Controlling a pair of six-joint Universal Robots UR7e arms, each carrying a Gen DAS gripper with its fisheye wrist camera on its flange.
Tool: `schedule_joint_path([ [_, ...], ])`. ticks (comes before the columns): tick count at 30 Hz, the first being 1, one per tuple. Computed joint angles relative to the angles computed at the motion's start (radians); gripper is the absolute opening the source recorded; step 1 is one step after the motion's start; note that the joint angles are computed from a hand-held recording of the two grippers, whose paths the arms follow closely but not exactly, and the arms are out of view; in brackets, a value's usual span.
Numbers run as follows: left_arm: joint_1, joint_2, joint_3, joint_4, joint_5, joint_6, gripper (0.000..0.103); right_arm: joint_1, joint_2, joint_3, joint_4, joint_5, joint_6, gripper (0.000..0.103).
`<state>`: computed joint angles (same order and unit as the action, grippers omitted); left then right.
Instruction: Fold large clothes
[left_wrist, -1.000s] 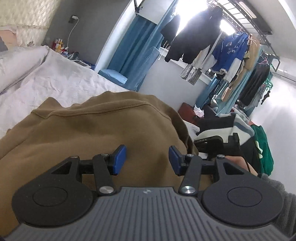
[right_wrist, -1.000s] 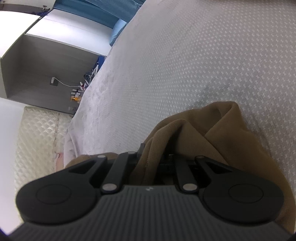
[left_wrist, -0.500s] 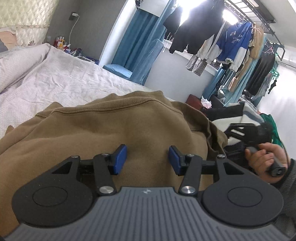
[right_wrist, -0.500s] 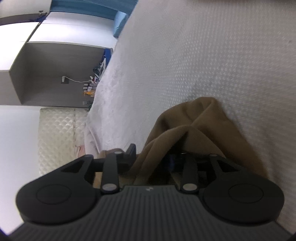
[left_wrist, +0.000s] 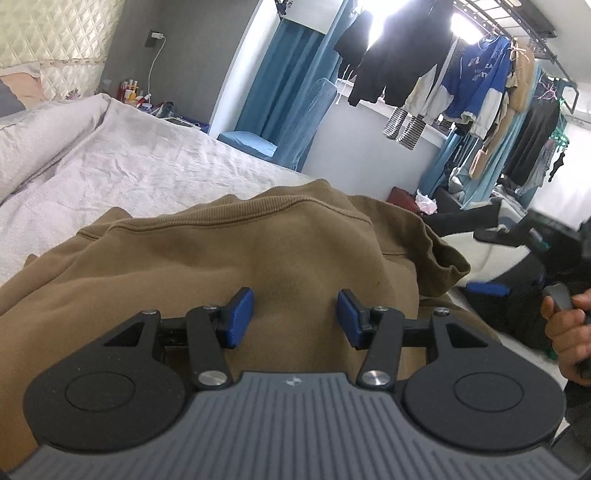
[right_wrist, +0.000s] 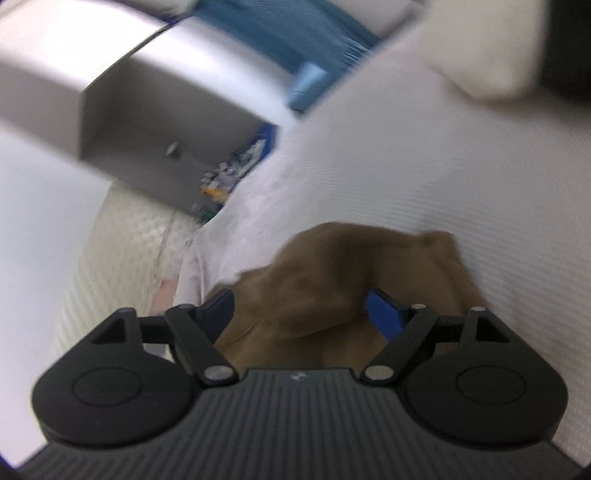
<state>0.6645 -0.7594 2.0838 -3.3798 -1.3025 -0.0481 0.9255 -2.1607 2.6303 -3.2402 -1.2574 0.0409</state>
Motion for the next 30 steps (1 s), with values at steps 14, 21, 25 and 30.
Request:
schedule_joint_path([
  [14, -0.022, 0.063, -0.095, 0.118, 0.122, -0.018, 0.058, 0.429, 0.535, -0.112, -0.299, -0.532, -0.331, 0.069],
  [21, -0.011, 0.143, -0.217, 0.248, 0.205, -0.006, 0.060, 0.347, 0.607, -0.183, -0.227, -0.465, -0.295, 0.076],
  [25, -0.007, 0.185, -0.274, 0.291, 0.242, 0.006, 0.062, 0.358, 0.656, -0.182, -0.295, -0.501, -0.325, 0.078],
  [30, -0.003, 0.205, -0.296, 0.302, 0.257, 0.005, 0.062, 0.358, 0.705, -0.193, -0.362, -0.511, -0.359, 0.080],
])
